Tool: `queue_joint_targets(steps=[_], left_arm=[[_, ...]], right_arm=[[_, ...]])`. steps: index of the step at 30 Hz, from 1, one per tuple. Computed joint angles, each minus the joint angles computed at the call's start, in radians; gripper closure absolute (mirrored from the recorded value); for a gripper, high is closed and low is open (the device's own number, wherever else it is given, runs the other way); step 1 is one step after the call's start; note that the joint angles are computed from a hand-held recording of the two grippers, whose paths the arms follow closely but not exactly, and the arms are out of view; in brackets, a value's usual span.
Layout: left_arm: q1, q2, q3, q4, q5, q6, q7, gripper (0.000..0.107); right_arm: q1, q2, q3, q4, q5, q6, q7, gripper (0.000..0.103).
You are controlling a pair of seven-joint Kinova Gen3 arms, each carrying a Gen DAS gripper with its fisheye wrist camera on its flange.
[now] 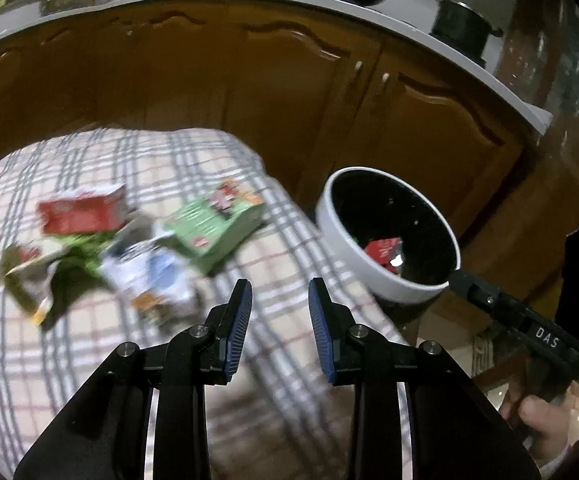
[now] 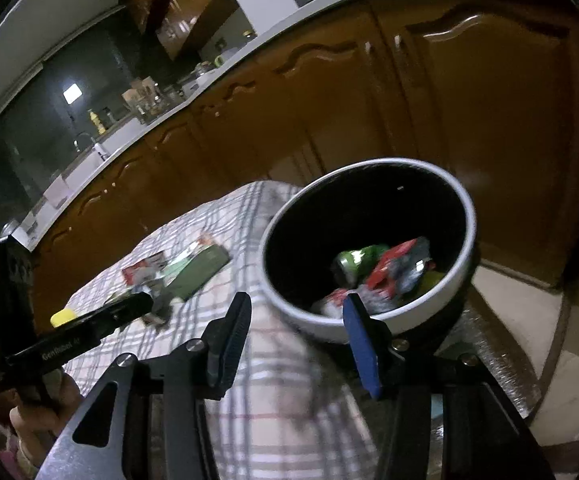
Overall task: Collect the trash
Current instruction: 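Move both tools back over the remaining trash on the table, then grasp the yellow-green drink pouch with the left tool while the right grasps the crumpled white wrapper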
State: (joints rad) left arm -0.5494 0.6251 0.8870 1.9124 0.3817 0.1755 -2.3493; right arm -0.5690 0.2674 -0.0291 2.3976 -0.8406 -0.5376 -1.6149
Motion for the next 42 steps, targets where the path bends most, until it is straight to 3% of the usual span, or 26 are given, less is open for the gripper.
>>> queue_joint_targets(steps=[11,19,26,32,35,38,42], left_arm=[[-0.169,0.000,0.050,0.057,-0.009,-0.018,0.001,0.079],[-0.236,0.010,0.061,0.061,-0.028,-0.022,0.017,0.079],[-0.262,0.012,0.033,0.048,-0.041,-0.026,0.037,0.079],[-0.255,0.023,-0.012,0.011,-0.039,-0.001,0.037,0.070],[-0.239,0.021,-0.036,-0.007,-0.037,0.004,0.023,0.061],[-0.203,0.018,-0.073,-0.048,-0.049,0.031,-0.009,0.044],[-0.157,0.034,-0.106,-0.131,-0.064,0.107,-0.098,0.039]], right_arm=[[-0.054,0.066,-0.001,-0.088,0.041,0.046,-0.008,0.053],[-0.112,0.083,0.022,-0.126,-0.005,0.059,0.037,0.053],[-0.112,0.108,0.019,-0.171,0.025,0.086,0.030,0.053],[-0.095,0.138,0.015,-0.219,0.105,0.122,-0.015,0.053],[-0.083,0.152,0.012,-0.242,0.155,0.137,-0.049,0.053],[-0.054,0.172,-0.005,-0.275,0.229,0.157,-0.102,0.053],[-0.004,0.199,-0.032,-0.322,0.337,0.195,-0.178,0.054]])
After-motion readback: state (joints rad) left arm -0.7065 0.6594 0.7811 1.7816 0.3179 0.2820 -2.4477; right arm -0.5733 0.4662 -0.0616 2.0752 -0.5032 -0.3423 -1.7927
